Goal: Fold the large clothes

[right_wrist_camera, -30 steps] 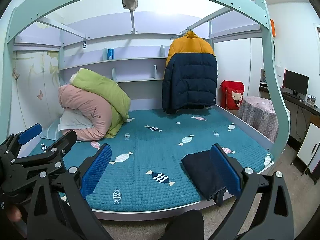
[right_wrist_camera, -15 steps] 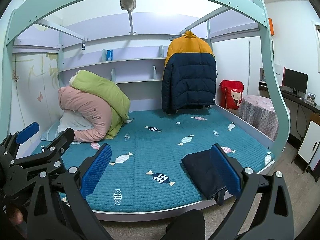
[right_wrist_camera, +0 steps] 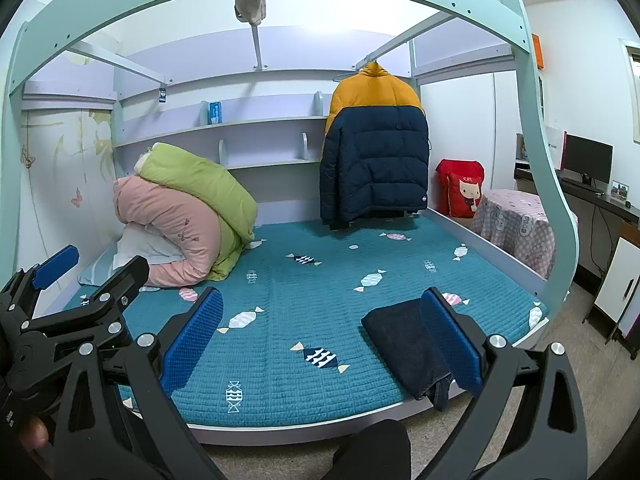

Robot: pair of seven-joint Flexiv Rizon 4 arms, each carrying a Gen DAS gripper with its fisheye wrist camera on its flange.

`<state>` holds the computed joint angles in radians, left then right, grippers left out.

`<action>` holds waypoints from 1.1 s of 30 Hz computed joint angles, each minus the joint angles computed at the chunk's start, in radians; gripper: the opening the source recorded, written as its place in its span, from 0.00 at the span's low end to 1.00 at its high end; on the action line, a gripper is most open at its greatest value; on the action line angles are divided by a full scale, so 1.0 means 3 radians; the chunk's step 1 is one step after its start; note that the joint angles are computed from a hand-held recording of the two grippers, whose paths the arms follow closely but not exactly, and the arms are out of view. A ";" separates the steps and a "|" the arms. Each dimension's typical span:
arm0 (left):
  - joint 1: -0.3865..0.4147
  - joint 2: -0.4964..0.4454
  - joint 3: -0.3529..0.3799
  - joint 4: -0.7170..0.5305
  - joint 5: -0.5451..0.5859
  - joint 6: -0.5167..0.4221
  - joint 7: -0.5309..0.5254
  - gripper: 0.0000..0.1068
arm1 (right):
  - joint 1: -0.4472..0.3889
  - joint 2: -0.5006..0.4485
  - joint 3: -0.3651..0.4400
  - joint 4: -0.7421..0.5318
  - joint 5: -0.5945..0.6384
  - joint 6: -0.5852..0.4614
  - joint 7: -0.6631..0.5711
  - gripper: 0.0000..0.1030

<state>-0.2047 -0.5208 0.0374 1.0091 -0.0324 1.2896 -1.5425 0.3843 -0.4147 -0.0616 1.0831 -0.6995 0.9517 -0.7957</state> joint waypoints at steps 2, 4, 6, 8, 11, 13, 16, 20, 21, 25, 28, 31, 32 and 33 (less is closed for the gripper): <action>-0.0005 -0.0014 0.0005 -0.0016 0.0011 0.0013 -0.0002 0.92 | 0.0000 -0.0008 0.0008 -0.0017 0.0021 -0.0016 -0.0011 0.93; -0.0008 -0.0016 0.0011 -0.0016 0.0020 0.0019 -0.0002 0.92 | 0.0016 -0.0005 -0.0002 -0.0011 0.0001 -0.0026 0.0014 0.93; -0.0011 -0.0010 0.0009 -0.0006 0.0016 0.0022 -0.0009 0.92 | 0.0031 -0.0003 -0.0013 -0.0004 -0.0026 -0.0033 0.0050 0.93; -0.0006 -0.0016 -0.0008 -0.0008 0.0005 0.0024 0.0005 0.92 | 0.0049 -0.0001 -0.0024 0.0001 -0.0057 -0.0045 0.0095 0.93; -0.0001 -0.0027 -0.0014 -0.0017 -0.0003 0.0032 0.0026 0.92 | 0.0045 -0.0009 -0.0016 -0.0010 -0.0059 -0.0047 0.0098 0.93; -0.0001 -0.0031 -0.0014 -0.0020 -0.0010 0.0031 0.0030 0.92 | 0.0039 -0.0006 -0.0012 -0.0003 -0.0058 -0.0039 0.0096 0.93; -0.0005 -0.0026 -0.0009 -0.0013 -0.0011 0.0030 0.0028 0.92 | 0.0043 0.0000 -0.0016 0.0005 -0.0071 -0.0047 0.0102 0.93; -0.0014 -0.0028 0.0001 -0.0017 -0.0004 0.0032 0.0020 0.92 | 0.0051 0.0013 -0.0018 0.0025 -0.0100 -0.0051 0.0143 0.93; -0.0015 -0.0030 0.0003 -0.0021 0.0000 0.0038 0.0019 0.92 | 0.0044 0.0015 -0.0015 0.0030 -0.0099 -0.0044 0.0140 0.93; -0.0008 -0.0051 -0.0011 -0.0054 -0.0005 0.0027 0.0043 0.92 | 0.0064 0.0017 -0.0025 0.0033 -0.0134 -0.0069 0.0185 0.93; -0.0003 -0.0064 -0.0023 -0.0073 -0.0020 0.0018 0.0062 0.92 | 0.0067 0.0025 -0.0022 0.0047 -0.0157 -0.0074 0.0214 0.93; -0.0009 -0.0069 -0.0015 -0.0083 -0.0019 0.0015 0.0061 0.92 | 0.0071 0.0025 -0.0020 0.0045 -0.0172 -0.0085 0.0228 0.93; -0.0011 -0.0072 -0.0012 -0.0086 -0.0018 0.0014 0.0058 0.92 | 0.0078 0.0028 -0.0021 0.0045 -0.0181 -0.0096 0.0244 0.93; -0.0015 -0.0074 -0.0006 -0.0090 -0.0014 0.0014 0.0053 0.92 | 0.0075 0.0032 -0.0018 0.0053 -0.0183 -0.0095 0.0245 0.93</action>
